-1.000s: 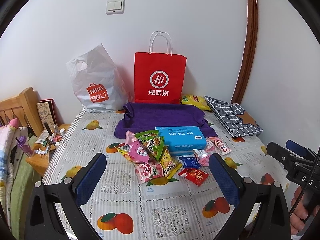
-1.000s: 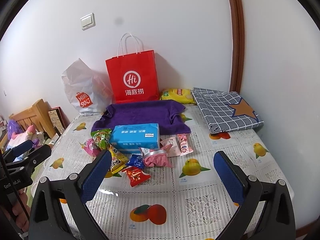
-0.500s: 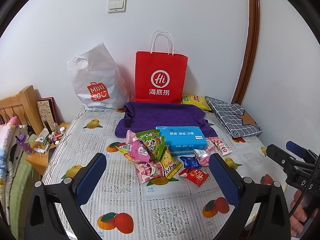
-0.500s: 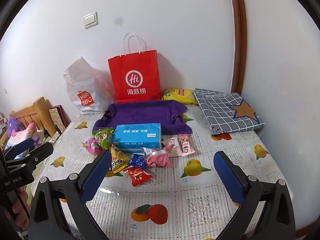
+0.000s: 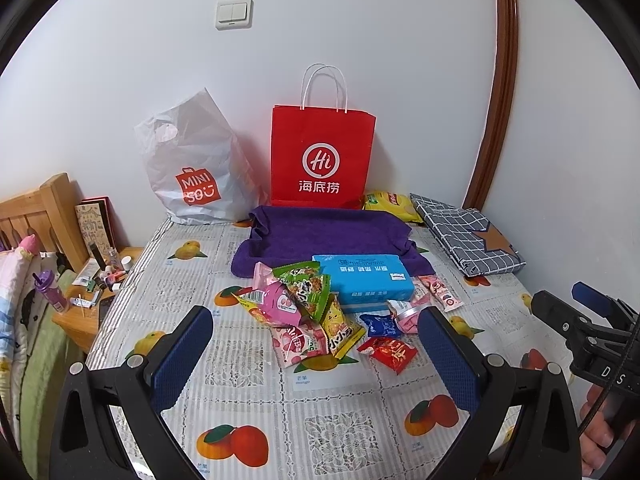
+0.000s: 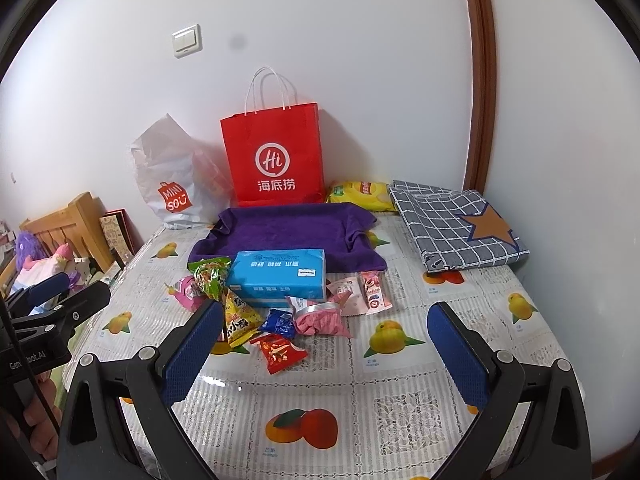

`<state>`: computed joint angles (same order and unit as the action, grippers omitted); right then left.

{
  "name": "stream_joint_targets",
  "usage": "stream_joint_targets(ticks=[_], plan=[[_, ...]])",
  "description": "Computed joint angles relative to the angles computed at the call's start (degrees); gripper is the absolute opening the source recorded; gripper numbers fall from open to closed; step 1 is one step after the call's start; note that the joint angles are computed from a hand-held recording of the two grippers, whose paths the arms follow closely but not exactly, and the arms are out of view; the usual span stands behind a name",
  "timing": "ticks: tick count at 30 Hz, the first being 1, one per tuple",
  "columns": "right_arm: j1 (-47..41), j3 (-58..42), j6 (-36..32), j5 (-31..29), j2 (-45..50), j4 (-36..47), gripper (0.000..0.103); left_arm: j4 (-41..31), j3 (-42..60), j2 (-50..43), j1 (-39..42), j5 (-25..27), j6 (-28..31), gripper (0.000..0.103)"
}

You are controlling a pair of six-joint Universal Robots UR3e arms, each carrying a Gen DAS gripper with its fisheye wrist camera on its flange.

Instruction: Organize snacks

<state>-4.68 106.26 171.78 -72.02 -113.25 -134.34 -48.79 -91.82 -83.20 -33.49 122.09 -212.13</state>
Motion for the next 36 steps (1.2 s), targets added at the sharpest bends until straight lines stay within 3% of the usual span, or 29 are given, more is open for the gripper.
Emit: stream_joint_targets(ticks=[24,27,33,36], plan=[[0.62,1.46,-0.48,0.13,-1.05,-1.58,0.101,-0.65,0.26,0.11,-0.19,-0.52,0.20,0.103],[-0.22,1.72,-0.78,0.95,-1.26,-1.07,0.101,-2.50,2.16,-1.70,-0.78,1.35,0.34,0.103],[1.27,0.84,-0.80,-3.70,1.47,-4.42,0.102,-6.09,5.00,-3.78,0.71,1.27,-1.07,0.103],[-0.33,0.44,-0.90,-2.61,2.87,-5.11,0.102,-2.17,2.26,-2.99,2.27,-0.34,1.58,0.103]])
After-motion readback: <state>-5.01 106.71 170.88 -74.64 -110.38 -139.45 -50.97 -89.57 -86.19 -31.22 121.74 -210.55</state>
